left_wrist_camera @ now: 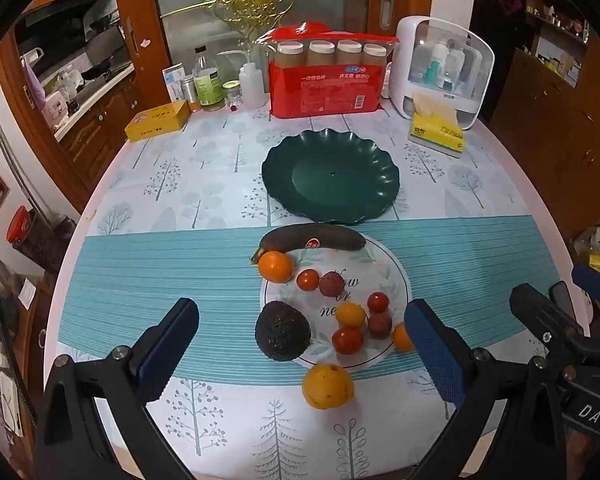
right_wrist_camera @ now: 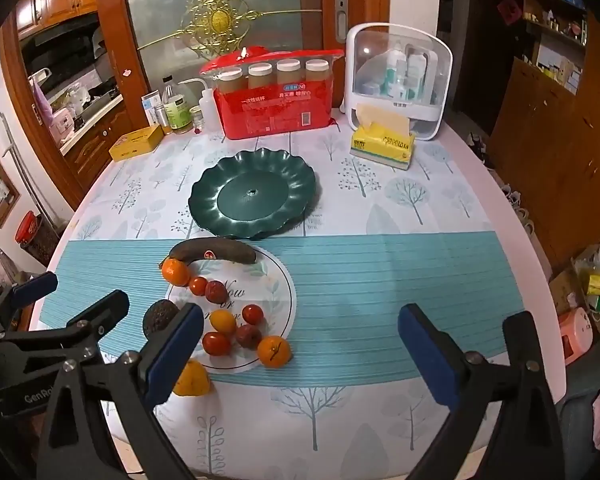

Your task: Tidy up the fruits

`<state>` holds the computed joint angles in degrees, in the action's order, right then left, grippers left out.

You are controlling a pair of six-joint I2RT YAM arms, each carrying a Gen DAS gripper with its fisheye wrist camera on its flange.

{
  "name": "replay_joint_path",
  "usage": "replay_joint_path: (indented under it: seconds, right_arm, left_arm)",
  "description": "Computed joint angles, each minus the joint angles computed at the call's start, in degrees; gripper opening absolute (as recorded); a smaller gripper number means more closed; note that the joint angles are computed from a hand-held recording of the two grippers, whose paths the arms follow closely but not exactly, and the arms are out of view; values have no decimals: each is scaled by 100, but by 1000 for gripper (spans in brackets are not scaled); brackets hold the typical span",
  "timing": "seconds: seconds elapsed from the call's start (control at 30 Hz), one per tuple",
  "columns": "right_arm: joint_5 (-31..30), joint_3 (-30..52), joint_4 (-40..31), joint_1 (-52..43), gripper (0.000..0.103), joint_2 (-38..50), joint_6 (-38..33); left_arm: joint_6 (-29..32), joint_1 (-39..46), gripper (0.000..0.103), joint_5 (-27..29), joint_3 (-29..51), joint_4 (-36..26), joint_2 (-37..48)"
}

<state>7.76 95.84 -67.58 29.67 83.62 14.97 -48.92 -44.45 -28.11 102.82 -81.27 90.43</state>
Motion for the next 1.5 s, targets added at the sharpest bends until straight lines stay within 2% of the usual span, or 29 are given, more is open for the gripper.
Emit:
replay_joint_path:
  seconds: [0.83,1.5]
  right_arm:
    - [-182,-337,154,-11,98,-315,30]
    - [-107,-323,129,125,98,-454,4]
  left_arm:
    - [-57,-41,102,6,31,-21,18]
    - [-507,-359,102,-115,-47,-289,-230]
